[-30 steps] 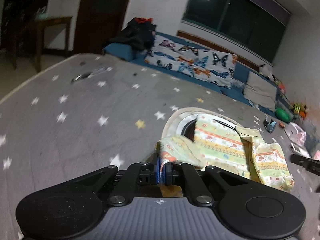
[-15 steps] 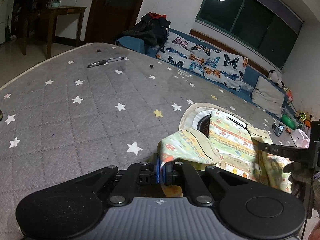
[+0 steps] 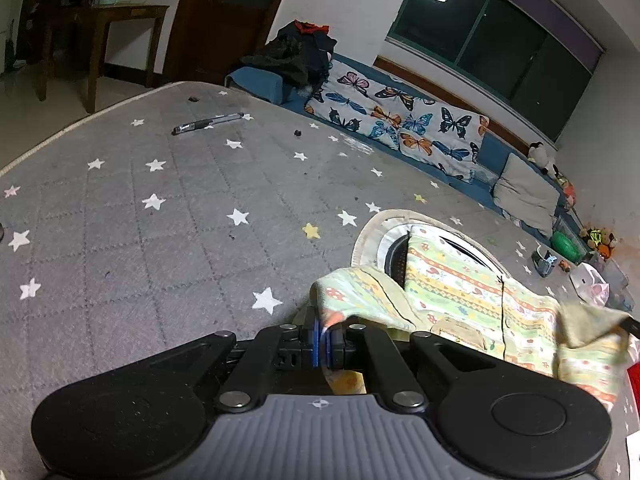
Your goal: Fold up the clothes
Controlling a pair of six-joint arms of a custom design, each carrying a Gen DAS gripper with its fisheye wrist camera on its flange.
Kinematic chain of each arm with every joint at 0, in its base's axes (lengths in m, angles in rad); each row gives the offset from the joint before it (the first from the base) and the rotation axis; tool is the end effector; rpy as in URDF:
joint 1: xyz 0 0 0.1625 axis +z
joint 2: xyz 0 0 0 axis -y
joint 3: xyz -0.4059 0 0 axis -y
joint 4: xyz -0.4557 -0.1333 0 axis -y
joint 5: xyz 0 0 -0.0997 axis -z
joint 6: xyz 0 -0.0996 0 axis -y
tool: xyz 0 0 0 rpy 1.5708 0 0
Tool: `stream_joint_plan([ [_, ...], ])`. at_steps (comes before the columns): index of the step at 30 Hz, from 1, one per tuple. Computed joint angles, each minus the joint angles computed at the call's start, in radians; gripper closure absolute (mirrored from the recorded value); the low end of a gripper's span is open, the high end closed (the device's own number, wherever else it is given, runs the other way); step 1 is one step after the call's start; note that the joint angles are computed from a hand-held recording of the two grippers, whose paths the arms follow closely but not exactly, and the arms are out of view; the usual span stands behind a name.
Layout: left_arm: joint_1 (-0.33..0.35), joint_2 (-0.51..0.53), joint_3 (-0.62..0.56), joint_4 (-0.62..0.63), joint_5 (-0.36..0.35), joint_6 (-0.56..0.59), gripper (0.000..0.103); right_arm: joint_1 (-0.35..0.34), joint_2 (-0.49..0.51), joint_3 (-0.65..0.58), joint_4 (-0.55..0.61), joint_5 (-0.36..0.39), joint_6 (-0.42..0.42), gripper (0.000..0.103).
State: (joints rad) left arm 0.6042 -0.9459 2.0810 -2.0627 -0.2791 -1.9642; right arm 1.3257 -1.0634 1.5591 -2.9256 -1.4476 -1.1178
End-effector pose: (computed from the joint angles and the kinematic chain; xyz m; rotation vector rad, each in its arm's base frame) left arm -0.2757 -0.4686 -0.0032 -0.5158 1.9967 -1.4290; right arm -0.0379 -0.7513 0.3115 1.1259 -2.2465 0.9912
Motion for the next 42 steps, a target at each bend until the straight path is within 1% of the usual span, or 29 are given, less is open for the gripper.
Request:
stream_joint_plan([
  [3,-0.007,-0.009,-0.004,0.068,-0.015,-0.044,0.101,-0.038,-0.042,0.016,-0.014,0.014,0.014,0.101],
  [5,-0.015,-0.013,-0.001,0.099,-0.027,-0.072,0.101,-0.071,-0.07,0.026,-0.018,0.004,0.031,0.101],
  [10,-0.029,-0.002,-0.004,0.139,-0.063,-0.1,0.101,-0.137,-0.096,0.04,-0.03,-0.068,0.076,0.099],
  [13,-0.033,-0.001,0.0,0.141,-0.079,-0.104,0.101,-0.167,-0.102,0.035,-0.021,-0.107,0.118,0.087],
  [15,-0.035,-0.005,0.01,0.13,-0.089,-0.099,0.101,-0.186,-0.112,0.034,-0.002,-0.128,0.136,0.071],
  [17,-0.035,-0.008,0.018,0.116,-0.1,-0.089,0.1,-0.197,-0.12,0.036,0.013,-0.129,0.126,0.067],
  [18,-0.034,-0.006,0.017,0.111,-0.104,-0.083,0.1,-0.203,-0.124,0.037,0.021,-0.129,0.121,0.062],
  [20,-0.034,-0.001,0.015,0.103,-0.112,-0.072,0.1,-0.206,-0.137,0.058,-0.002,-0.125,0.087,0.059],
  [21,-0.034,0.002,0.012,0.109,-0.115,-0.071,0.098,-0.205,-0.14,0.069,-0.014,-0.116,0.061,0.057],
  [22,-0.035,0.005,0.007,0.119,-0.118,-0.077,0.097,-0.203,-0.144,0.079,-0.025,-0.107,0.035,0.054],
  [23,-0.035,0.007,0.004,0.128,-0.121,-0.08,0.097,-0.2,-0.141,0.081,-0.03,-0.102,0.015,0.047],
  [27,-0.037,0.007,-0.001,0.142,-0.127,-0.087,0.096,-0.18,-0.116,0.085,-0.062,-0.104,-0.067,0.044],
  [29,-0.038,0.005,-0.004,0.159,-0.131,-0.095,0.094,-0.172,-0.098,0.077,-0.074,-0.117,-0.109,0.04],
  [31,-0.04,0.006,-0.012,0.193,-0.135,-0.112,0.087,-0.165,-0.072,0.062,-0.101,-0.14,-0.137,0.039],
  [34,-0.043,0.004,-0.017,0.225,-0.139,-0.127,0.083,-0.161,-0.053,0.042,-0.137,-0.14,-0.153,0.038],
  [35,-0.043,0.003,-0.018,0.232,-0.139,-0.131,0.081,-0.159,-0.04,0.033,-0.177,-0.146,-0.153,0.038],
  [36,-0.044,0.004,-0.023,0.252,-0.14,-0.142,0.078,-0.157,-0.024,0.017,-0.216,-0.161,-0.141,0.038],
  [37,-0.045,0.005,-0.027,0.27,-0.14,-0.152,0.077,-0.155,-0.008,0.0,-0.254,-0.178,-0.128,0.038],
  [40,-0.054,0.006,-0.038,0.312,-0.131,-0.166,0.077,-0.157,-0.004,-0.034,-0.25,-0.181,-0.053,0.038],
  [42,-0.06,0.009,-0.051,0.349,-0.121,-0.178,0.077,-0.16,-0.012,-0.029,-0.272,-0.166,-0.049,0.038],
])
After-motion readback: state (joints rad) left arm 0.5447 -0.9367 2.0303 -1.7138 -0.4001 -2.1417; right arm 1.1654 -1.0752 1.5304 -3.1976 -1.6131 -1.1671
